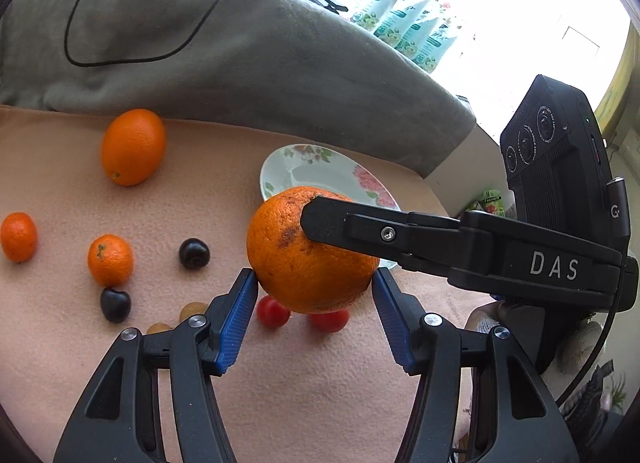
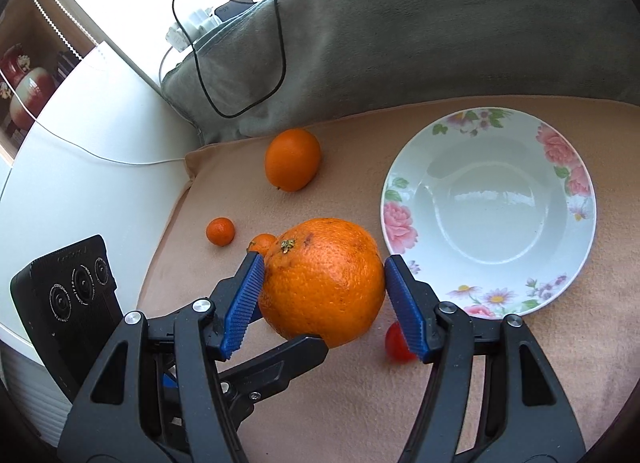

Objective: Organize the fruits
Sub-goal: 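Carry the large orange into the white floral plate and open, then withdraw both grippers and move toward the small tangerine and brown fruit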

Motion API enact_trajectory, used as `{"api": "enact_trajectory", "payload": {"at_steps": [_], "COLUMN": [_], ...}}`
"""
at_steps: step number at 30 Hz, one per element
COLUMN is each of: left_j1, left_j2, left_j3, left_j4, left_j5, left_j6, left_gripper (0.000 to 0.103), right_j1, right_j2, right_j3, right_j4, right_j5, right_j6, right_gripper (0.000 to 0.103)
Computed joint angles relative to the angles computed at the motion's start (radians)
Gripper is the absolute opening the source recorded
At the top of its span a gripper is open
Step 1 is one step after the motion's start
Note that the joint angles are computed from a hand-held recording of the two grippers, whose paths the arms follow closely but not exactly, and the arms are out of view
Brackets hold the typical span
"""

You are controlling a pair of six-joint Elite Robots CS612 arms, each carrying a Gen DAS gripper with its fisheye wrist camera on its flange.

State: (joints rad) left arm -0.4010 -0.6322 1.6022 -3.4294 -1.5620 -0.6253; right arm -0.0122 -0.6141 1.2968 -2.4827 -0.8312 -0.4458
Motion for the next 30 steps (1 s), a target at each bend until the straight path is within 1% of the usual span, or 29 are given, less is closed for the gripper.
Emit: {"api": "enact_trajectory", "payload": {"at_steps": [3,9,16,18,20,22,24,27,30], "left_j1": [0.001,0.001,0.001,0.000,-0.002,-0.006,-0.008,-0.008,-0.010], "left_j2": [0.013,0.035,0.053,0.055,0.050,0.042,0.035,0.026,0.021], "left_j3": [-0.034,-0.088,-0.134,-0.139,-0.131,-0.123,-0.113,-0.095,-0.084], "left_j4": [0.028,0.083,0.133,0.134,0.119,0.116,0.108,0.093,0.083], "left_j5": [-0.020,-0.052,-0.063,-0.064,-0.054,-0.032,-0.018,-0.002,0.010], "left_j6": [0.015,0.033,0.039,0.038,0.043,0.058,0.065,0.062,0.059], "left_gripper": [0.059,0.059,0.059,0.057,0.056,0.056,0.056,0.056,0.056], "right_j1": [-0.015,-0.040,-0.047,-0.048,-0.048,-0.051,-0.055,-0.057,-0.060], "right_j2": [0.007,0.026,0.058,0.065,0.066,0.062,0.059,0.050,0.041], "right_j3": [-0.008,-0.037,-0.088,-0.100,-0.095,-0.086,-0.083,-0.065,-0.045], "right_j4": [-0.014,-0.004,0.020,0.024,-0.042,-0.103,-0.135,-0.189,-0.231], "right_j5": [0.002,0.001,-0.004,-0.006,-0.023,-0.024,-0.014,-0.022,-0.021], "right_j6": [0.026,0.063,0.106,0.114,0.144,0.168,0.183,0.198,0.213], "right_gripper": [0.066,0.066,0.066,0.066,0.066,0.066,0.066,0.066,0.070]}}
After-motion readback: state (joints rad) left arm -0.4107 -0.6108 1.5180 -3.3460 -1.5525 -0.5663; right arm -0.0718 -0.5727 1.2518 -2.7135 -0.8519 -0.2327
